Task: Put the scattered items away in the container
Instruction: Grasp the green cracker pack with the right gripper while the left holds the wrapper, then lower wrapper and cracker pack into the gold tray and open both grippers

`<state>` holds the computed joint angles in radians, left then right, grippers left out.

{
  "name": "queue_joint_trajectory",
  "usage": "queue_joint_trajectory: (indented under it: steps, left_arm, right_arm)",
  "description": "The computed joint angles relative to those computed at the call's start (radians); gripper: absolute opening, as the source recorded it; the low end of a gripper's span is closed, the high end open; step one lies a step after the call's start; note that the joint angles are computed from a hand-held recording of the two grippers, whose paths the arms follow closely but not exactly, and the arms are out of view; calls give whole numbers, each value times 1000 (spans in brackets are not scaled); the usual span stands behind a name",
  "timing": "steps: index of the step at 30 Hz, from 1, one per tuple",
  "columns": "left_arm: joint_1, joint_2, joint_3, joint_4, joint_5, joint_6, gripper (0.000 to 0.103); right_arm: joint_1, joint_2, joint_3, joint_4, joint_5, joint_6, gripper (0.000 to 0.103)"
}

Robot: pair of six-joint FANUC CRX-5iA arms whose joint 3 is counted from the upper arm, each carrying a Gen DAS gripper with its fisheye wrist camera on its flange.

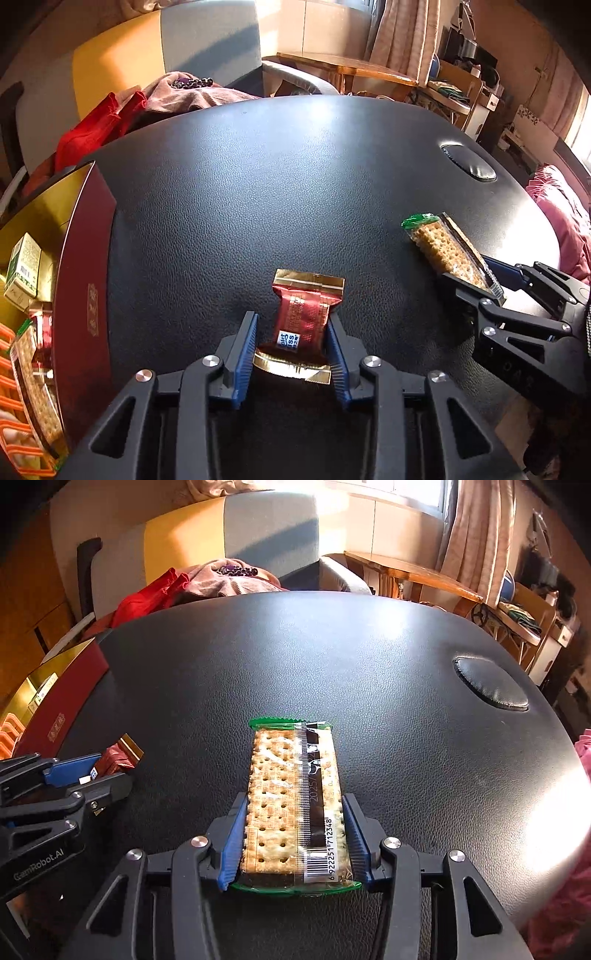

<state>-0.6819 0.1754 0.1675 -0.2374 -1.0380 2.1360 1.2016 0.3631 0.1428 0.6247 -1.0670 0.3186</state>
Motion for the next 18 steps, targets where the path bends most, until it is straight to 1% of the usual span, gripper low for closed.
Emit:
queue_joint_trajectory:
  steps: [5, 11, 14, 18]
  left_arm:
    - [-33, -12, -9, -18, 7, 36, 35]
    - [-58, -85, -51, -59, -17, 78, 35]
    - [-60, -122, -63, -75, -23, 105, 35]
    - [-69, -183, -76, -139, -47, 168, 36]
  right_arm:
    - [15, -27, -31, -8, 30, -24, 49]
    - [29, -52, -54, -25, 83, -43, 49]
    - [41, -48, -39, -20, 91, -30, 49]
    - [54, -31, 6, -13, 105, 5, 49]
